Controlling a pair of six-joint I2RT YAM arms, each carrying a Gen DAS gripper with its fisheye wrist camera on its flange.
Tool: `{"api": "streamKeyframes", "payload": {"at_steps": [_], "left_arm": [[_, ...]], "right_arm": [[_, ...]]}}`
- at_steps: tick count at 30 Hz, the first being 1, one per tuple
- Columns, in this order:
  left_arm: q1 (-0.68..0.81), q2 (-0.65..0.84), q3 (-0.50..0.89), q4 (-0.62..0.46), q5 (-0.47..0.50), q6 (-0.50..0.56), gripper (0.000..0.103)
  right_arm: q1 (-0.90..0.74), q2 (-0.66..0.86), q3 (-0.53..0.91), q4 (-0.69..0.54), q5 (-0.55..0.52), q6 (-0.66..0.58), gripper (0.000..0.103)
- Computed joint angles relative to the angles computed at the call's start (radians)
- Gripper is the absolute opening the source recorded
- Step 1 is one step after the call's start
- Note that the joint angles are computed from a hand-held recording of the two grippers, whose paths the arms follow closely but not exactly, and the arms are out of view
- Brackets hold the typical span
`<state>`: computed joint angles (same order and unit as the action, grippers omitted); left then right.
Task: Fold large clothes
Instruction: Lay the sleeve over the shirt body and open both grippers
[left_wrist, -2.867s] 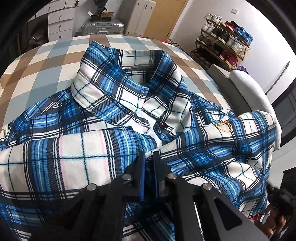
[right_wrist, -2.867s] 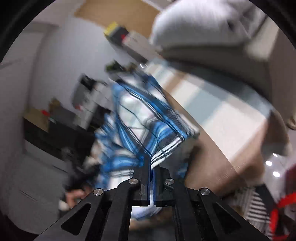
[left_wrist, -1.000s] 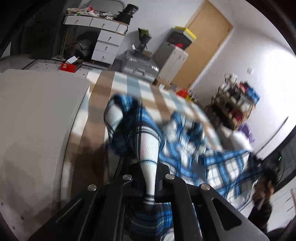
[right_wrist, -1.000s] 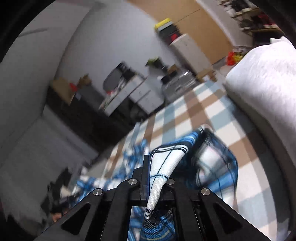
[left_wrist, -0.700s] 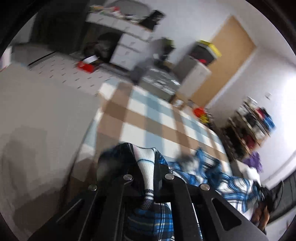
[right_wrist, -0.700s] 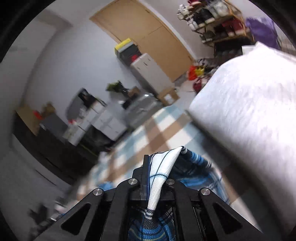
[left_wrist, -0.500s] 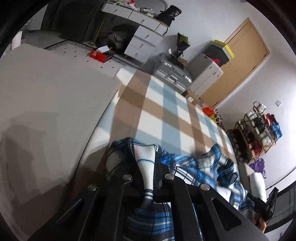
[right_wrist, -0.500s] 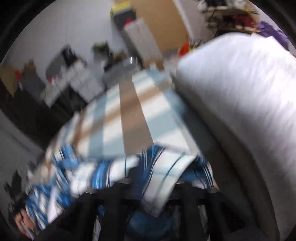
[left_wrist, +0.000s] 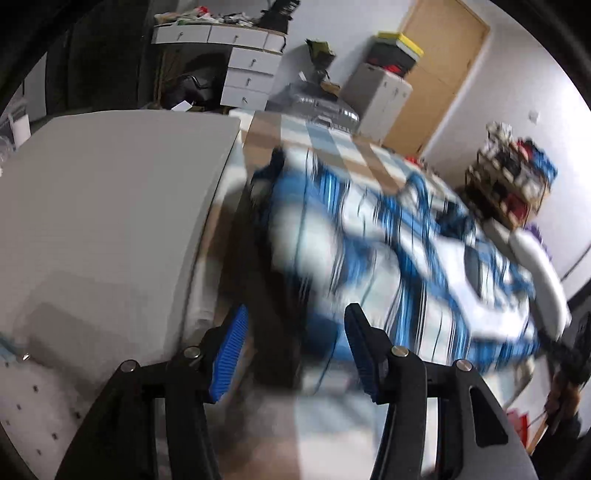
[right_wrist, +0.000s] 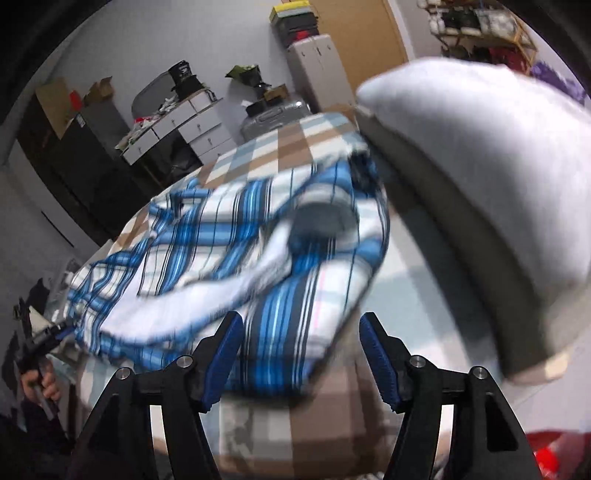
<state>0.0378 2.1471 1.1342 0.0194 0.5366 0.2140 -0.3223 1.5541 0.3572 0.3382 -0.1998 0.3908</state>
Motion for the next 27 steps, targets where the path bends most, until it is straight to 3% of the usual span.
{"api": "streamKeyframes", "payload": {"at_steps": [4, 10, 11, 12, 13, 14, 15, 17, 18, 20, 23, 25, 27], "left_arm": [[0.029, 0.016, 0.004, -0.040, 0.029, 0.003, 0.049], [-0.008, 0.081, 0.100, -0.119, 0.169, -0.024, 0.049], [-0.019, 0.086, 0.104, -0.118, 0.176, -0.022, 0.049], [-0.036, 0.091, 0.106, -0.105, 0.162, -0.030, 0.048], [-0.055, 0.084, 0.088, -0.067, 0.118, -0.055, 0.033], [-0.077, 0.074, 0.067, -0.019, 0.049, -0.076, 0.010], [-0.083, 0.065, 0.053, 0.015, 0.012, -0.088, 0.007], [-0.053, 0.071, 0.062, 0.006, 0.063, -0.094, 0.003], [-0.037, 0.072, 0.062, 0.002, 0.078, -0.093, 0.001], [-0.023, 0.066, 0.048, 0.008, 0.062, -0.065, 0.000], [-0.003, 0.058, 0.033, -0.014, 0.081, -0.042, 0.000], [0.011, 0.035, -0.003, 0.000, 0.100, -0.025, 0.000], [0.019, 0.024, -0.013, 0.004, 0.128, -0.032, 0.000]], "right_arm": [[-0.007, 0.050, -0.015, 0.069, -0.037, 0.038, 0.065], [-0.002, 0.123, 0.010, 0.141, -0.074, 0.068, 0.065], [0.005, 0.132, 0.020, 0.145, -0.075, 0.065, 0.059], [0.013, 0.138, 0.024, 0.158, -0.072, 0.059, 0.037], [0.029, 0.133, 0.030, 0.155, -0.045, 0.054, 0.025], [0.048, 0.114, 0.037, 0.143, -0.014, 0.033, 0.014], [0.053, 0.094, 0.030, 0.148, -0.007, 0.023, 0.009], [0.030, 0.035, 0.005, 0.161, 0.005, 0.011, 0.008], [0.010, 0.029, 0.001, 0.166, 0.009, 0.018, 0.001], [-0.050, 0.072, 0.023, 0.157, -0.042, 0.040, 0.001], [-0.032, 0.115, 0.046, 0.124, -0.015, 0.044, 0.002], [-0.027, 0.094, 0.022, 0.131, -0.037, 0.056, 0.011], [-0.049, 0.083, -0.006, 0.160, -0.087, 0.079, 0.035]]}}
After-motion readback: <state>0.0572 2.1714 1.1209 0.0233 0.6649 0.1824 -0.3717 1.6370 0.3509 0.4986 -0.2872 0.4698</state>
